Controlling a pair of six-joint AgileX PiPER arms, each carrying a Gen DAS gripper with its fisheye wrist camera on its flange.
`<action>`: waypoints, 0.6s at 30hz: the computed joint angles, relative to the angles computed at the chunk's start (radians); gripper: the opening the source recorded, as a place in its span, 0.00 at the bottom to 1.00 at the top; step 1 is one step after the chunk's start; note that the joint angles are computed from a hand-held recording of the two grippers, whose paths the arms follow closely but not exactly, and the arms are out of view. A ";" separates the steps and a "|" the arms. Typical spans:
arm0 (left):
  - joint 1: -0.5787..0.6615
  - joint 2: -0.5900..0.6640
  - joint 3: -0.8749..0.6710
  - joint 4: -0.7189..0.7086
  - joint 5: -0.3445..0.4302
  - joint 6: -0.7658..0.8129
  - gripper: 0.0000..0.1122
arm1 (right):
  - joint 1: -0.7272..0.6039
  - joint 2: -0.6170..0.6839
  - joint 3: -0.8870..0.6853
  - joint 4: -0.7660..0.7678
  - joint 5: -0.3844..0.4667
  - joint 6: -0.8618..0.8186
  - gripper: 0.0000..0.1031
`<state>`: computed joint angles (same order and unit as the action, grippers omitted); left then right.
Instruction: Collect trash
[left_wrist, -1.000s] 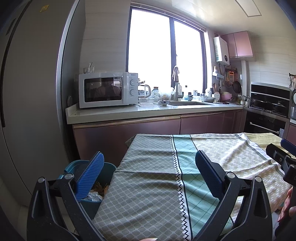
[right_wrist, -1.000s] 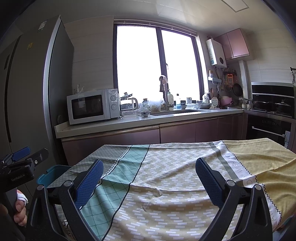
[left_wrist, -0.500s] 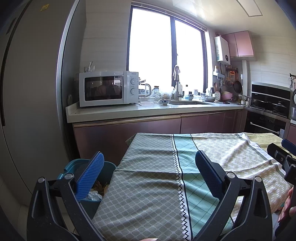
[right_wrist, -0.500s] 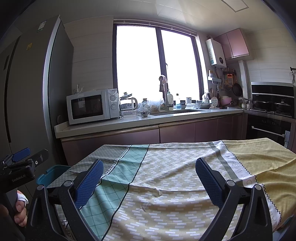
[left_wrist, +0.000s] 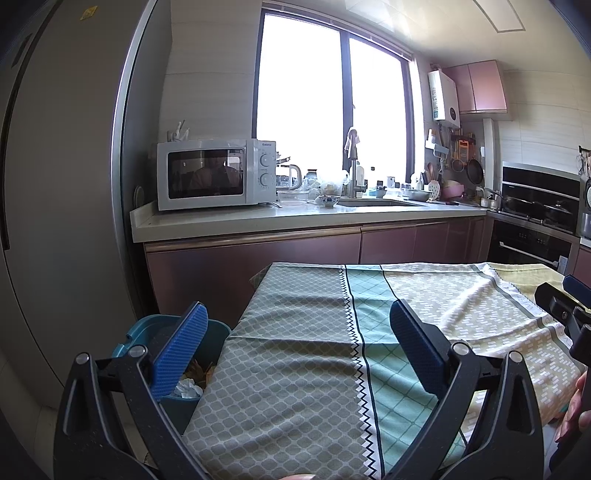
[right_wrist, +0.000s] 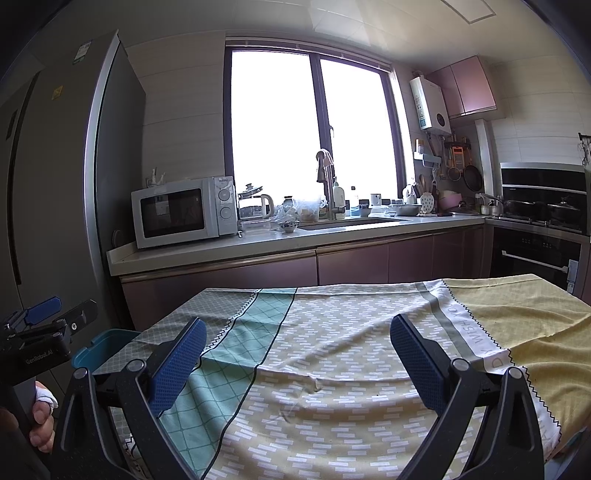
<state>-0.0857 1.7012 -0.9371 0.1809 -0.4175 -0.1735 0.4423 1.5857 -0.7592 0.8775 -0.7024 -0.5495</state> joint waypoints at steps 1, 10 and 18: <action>0.001 0.000 -0.001 0.005 0.001 -0.005 0.87 | 0.000 0.000 0.000 0.002 0.000 -0.001 0.93; -0.007 0.008 0.000 -0.013 -0.002 0.010 0.87 | 0.000 -0.001 0.002 0.000 -0.001 0.002 0.93; -0.013 0.013 -0.009 -0.014 0.007 0.006 0.87 | -0.003 0.000 0.004 -0.001 -0.002 0.004 0.93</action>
